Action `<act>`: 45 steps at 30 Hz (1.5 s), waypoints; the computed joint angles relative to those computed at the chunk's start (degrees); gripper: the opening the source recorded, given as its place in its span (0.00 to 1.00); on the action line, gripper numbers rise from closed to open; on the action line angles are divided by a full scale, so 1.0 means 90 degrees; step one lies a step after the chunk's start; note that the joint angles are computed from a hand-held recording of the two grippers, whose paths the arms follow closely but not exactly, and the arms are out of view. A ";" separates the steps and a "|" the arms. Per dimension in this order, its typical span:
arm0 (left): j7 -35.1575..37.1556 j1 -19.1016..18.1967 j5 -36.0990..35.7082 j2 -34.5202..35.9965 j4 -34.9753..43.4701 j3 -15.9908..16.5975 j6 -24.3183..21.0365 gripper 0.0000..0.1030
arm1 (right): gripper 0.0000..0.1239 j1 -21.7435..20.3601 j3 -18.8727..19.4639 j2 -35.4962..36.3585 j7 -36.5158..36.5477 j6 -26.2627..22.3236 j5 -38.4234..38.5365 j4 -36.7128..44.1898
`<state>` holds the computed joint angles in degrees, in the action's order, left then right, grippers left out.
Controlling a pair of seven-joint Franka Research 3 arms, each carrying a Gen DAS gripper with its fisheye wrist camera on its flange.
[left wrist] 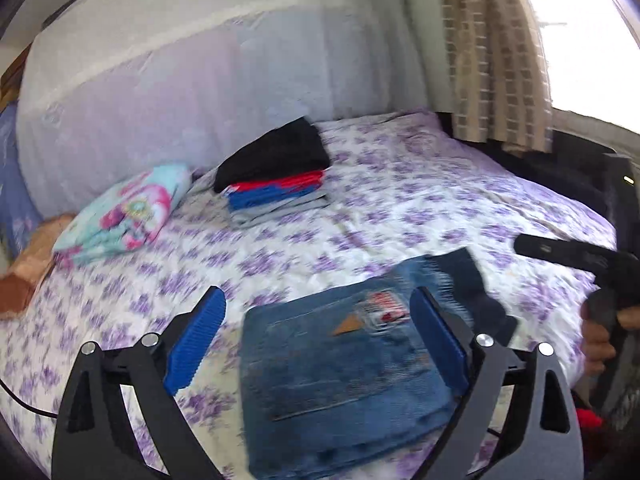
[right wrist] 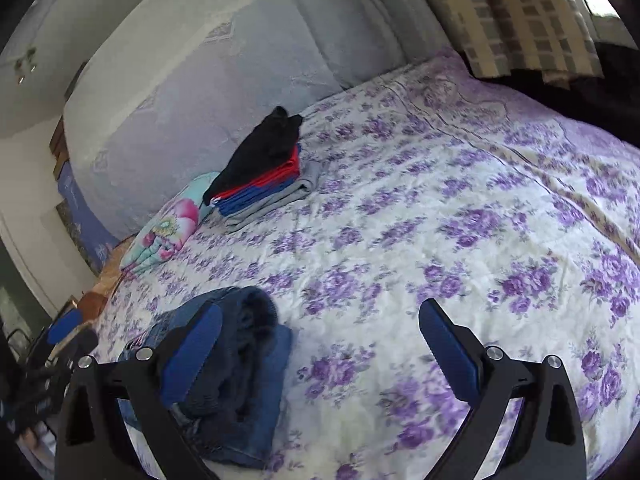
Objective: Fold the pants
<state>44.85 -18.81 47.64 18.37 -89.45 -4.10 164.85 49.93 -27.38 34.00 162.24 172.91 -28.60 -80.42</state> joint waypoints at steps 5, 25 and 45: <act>0.1283 0.0939 -0.2371 0.0069 -0.0311 -0.0750 0.0094 0.87 | 0.80 -0.0348 0.0925 0.0738 -0.1575 -0.1580 -0.0137 0.1786; 0.2250 0.0528 -0.3019 0.0403 -0.0584 -0.0484 0.0124 0.96 | 0.80 -0.0600 0.1627 0.0692 -0.2502 -0.2262 0.0218 0.1580; 0.1986 0.0618 -0.2732 0.0356 -0.0595 -0.0536 0.0061 0.96 | 0.80 -0.0839 0.2216 0.1001 -0.3521 -0.2410 0.0440 0.2194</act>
<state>62.72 -13.25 23.05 21.57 -94.81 -8.93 165.39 42.37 -7.44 43.01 130.54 151.22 -24.64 -60.67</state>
